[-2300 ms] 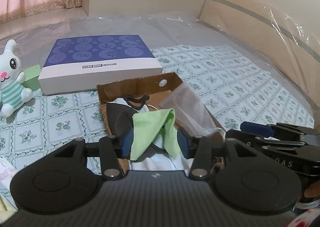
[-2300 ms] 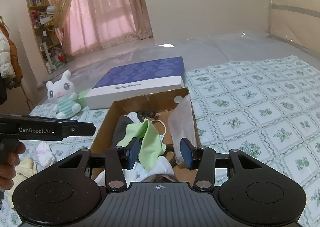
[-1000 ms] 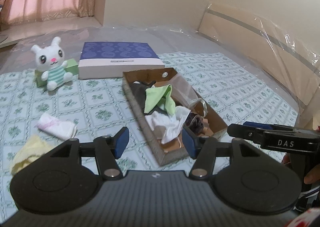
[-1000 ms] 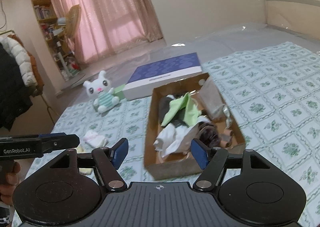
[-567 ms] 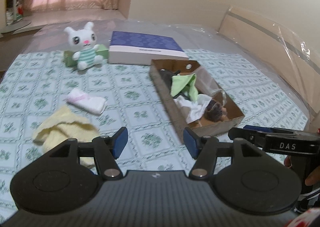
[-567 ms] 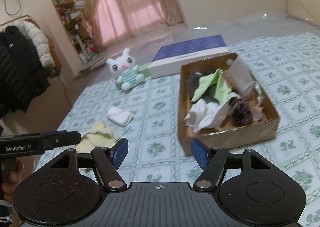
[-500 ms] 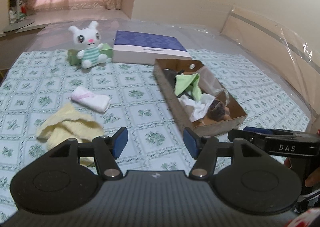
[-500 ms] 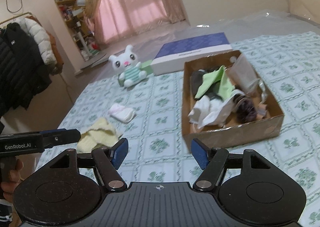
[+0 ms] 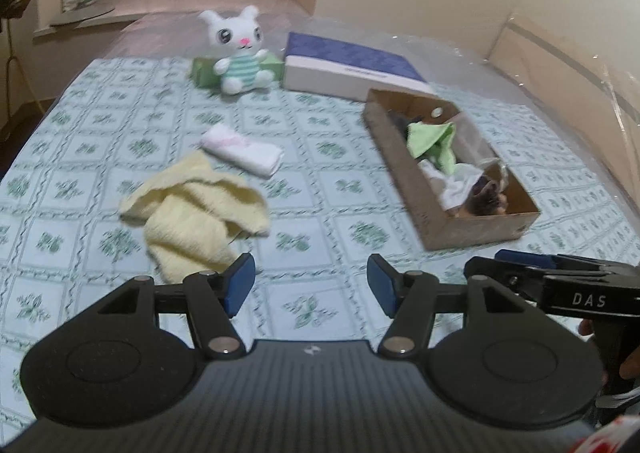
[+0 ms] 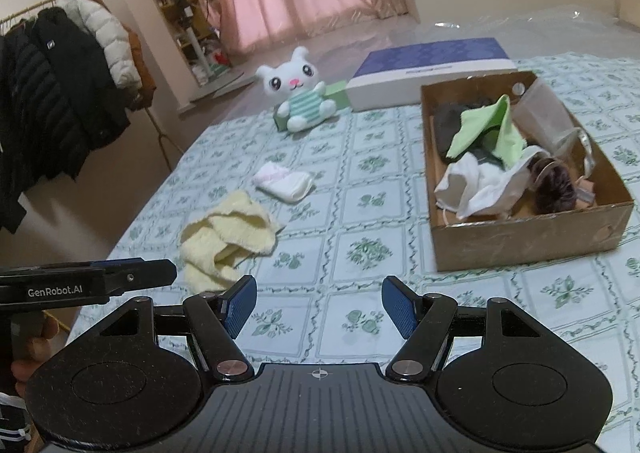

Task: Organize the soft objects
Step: 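Withdraw both open tools from the box toward the yellow towel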

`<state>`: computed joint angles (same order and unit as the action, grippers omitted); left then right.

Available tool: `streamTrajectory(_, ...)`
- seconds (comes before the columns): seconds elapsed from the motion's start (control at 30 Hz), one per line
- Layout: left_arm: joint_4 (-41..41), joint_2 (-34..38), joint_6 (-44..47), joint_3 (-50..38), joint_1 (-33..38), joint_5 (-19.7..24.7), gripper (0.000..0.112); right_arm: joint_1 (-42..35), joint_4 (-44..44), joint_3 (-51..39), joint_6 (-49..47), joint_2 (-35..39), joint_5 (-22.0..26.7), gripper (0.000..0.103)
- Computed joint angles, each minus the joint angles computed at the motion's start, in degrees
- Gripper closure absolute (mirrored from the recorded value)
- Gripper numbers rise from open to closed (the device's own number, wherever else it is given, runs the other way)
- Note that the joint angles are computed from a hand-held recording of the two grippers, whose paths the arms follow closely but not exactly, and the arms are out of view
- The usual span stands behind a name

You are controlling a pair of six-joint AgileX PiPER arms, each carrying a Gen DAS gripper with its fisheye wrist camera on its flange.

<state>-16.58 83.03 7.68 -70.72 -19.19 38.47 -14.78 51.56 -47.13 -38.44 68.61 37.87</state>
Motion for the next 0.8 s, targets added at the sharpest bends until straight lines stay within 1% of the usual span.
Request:
streamTrajectory(0.37, 5.9, 2.1, -5.0, 0.9, 1.4, -1.3, 0.053, 4.3, 0.2, -1.0, -1.0, 5.8, -2.8, 0.034)
streamTrajectory(0.5, 8.1, 3.7, -6.4, 0.0, 1.5, -1.6, 0.053, 6.2, 0.2, -2.3, -1.4, 8.5, -4.2, 0.034)
streamTrajectory(0.8, 9.6, 7.8, -6.8, -3.1, 2.6, -1.9, 0.053, 10.2, 0.5, -6.9, -2.5, 15.3, -6.9, 0.034)
